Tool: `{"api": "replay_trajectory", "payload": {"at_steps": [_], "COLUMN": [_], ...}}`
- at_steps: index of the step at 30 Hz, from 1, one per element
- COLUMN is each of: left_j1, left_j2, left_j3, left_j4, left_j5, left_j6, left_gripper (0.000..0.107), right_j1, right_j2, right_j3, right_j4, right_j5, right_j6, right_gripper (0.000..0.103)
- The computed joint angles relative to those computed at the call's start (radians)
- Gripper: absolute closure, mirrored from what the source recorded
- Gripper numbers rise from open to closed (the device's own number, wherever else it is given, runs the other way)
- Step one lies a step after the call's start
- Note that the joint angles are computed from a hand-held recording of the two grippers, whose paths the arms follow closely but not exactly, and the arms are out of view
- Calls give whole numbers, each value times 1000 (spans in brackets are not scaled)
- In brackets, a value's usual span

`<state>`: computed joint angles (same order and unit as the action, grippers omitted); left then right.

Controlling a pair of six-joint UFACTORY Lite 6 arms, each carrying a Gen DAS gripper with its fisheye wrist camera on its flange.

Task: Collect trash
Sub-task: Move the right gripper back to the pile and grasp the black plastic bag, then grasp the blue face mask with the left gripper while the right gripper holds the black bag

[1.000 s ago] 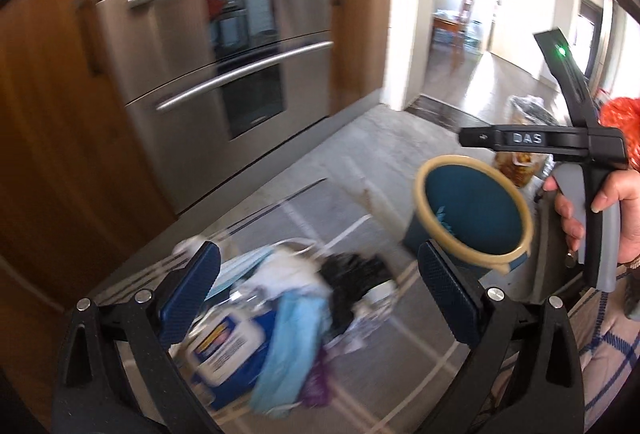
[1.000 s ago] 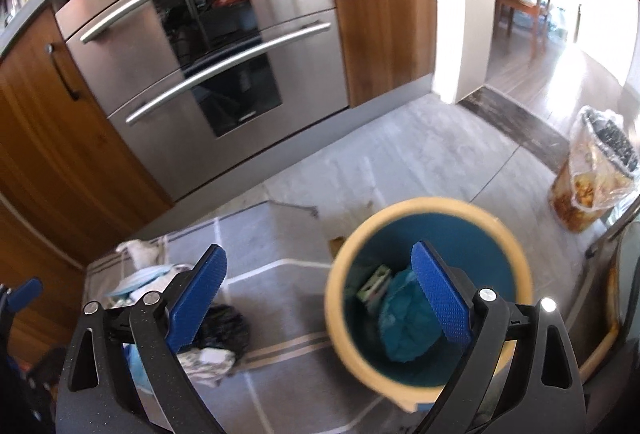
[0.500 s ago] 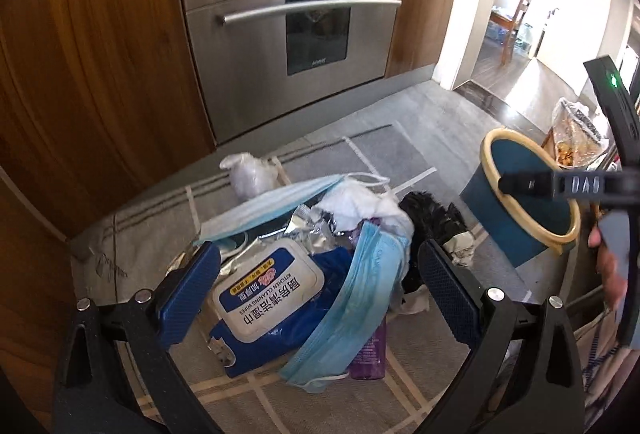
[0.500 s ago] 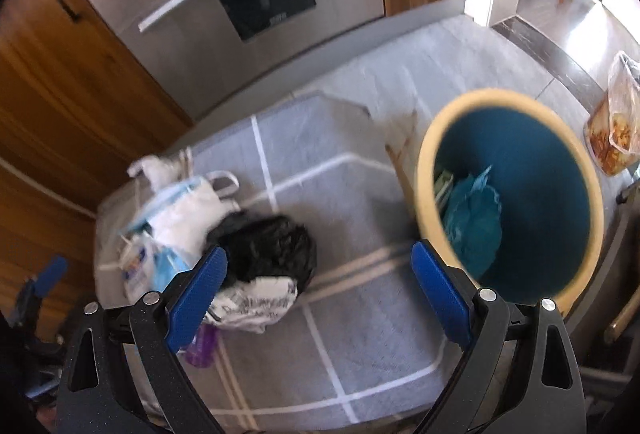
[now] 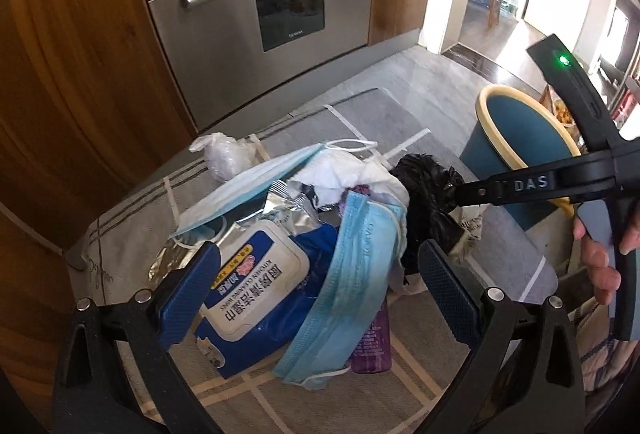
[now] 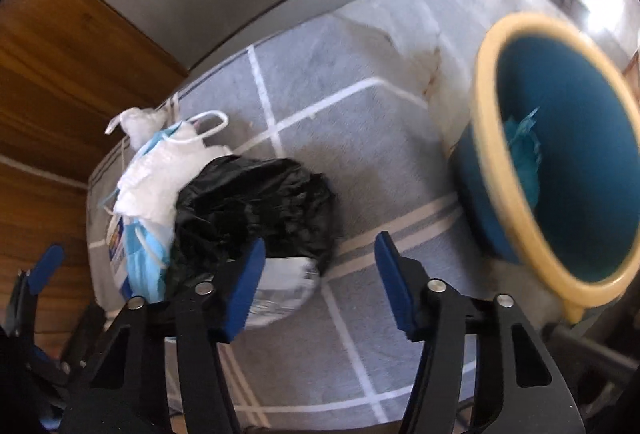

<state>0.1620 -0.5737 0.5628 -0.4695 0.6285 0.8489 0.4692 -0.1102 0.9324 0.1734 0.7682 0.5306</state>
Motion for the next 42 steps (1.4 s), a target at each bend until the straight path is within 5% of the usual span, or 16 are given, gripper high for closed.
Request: {"api": "replay_trajectory", "payload": {"at_steps": [5, 10, 23, 29, 38, 42], "left_j1": [-32, -44, -95, -182, -235, -178], "left_j2": [6, 38, 84, 85, 144, 145], "left_j3": [-15, -3, 7, -24, -36, -11], "left_j4": [41, 62, 58, 128, 257, 162], "left_j5": [-18, -7, 3, -74, -130, -77], "left_j6": [-43, -62, -89, -166, -256, -185], "left_gripper": [10, 11, 27, 32, 77, 94], "right_j1": [-23, -54, 53, 26, 11, 16], "right_j2": [39, 40, -13, -20, -25, -18], "right_j3": [-24, -30, 222, 220, 215, 219], "right_j4": [151, 189, -194, -155, -143, -149], "right_j5": [-49, -29, 135, 115, 118, 117], "right_j6": [-97, -114, 55, 8, -10, -1], "right_gripper": [48, 69, 79, 79, 79, 79]}}
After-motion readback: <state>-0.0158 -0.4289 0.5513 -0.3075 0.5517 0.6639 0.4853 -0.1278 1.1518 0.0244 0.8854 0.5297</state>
